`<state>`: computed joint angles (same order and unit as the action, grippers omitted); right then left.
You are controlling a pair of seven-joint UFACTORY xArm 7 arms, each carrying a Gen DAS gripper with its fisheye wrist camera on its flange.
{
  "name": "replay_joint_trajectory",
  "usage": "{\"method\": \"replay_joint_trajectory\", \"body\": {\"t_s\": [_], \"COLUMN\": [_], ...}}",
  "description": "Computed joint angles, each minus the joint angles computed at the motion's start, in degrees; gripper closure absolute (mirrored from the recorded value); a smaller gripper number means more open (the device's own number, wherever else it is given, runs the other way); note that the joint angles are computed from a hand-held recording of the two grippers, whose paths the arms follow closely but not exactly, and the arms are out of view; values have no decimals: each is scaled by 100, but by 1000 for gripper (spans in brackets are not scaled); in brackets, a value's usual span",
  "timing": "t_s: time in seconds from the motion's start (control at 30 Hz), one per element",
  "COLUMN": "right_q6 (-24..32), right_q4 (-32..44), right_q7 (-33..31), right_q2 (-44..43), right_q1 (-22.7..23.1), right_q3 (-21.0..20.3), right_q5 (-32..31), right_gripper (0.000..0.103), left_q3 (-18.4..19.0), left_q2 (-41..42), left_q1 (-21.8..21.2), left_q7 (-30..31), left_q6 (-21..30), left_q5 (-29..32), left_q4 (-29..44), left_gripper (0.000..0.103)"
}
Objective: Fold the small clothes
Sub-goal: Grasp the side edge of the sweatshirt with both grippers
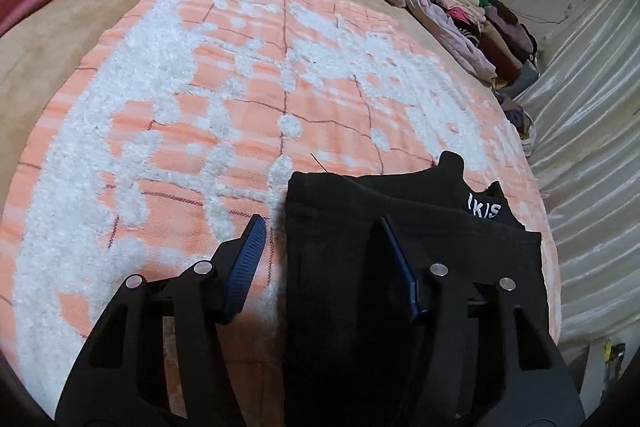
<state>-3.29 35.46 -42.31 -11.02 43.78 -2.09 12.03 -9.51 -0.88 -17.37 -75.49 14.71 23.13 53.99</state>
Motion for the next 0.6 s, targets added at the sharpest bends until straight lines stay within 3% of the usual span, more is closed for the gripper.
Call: {"method": "replay_joint_trajectory", "body": {"t_s": [0.07,0.13,0.23,0.3,0.43,0.6], "right_q6": [-7,8,159,287,599,1330], "right_q4": [-24,0,90,156,313,548], "right_q7": [-163,-324,-960,-1379,-1908,-2269], "right_q2": [-31,-27,-97,-163,-270,-383], "right_q1": [289,554,1409,1860,2227,2135], "right_q3": [-261,-509,-1279,-1687,-2063,-2169], "right_q5": [106,272,947,1432,2240,3010], "right_gripper": [34,54,77,84,90,92], "left_q3": [8,7,13,19,13,13], "left_q2": [1,11,26,16,12,37], "left_q1": [-6,-14,-22,-22,-18,-32], "left_q7": [133,257,372,387,398,454], "left_q6": [-91,-118,-167,-219,-174,-117], "left_q5": [-161,-288,-427,-488,-464,-520], "left_q4": [-35,-39,-60,-93,-85,-38], "left_gripper": [57,58,57,57,57,58]}}
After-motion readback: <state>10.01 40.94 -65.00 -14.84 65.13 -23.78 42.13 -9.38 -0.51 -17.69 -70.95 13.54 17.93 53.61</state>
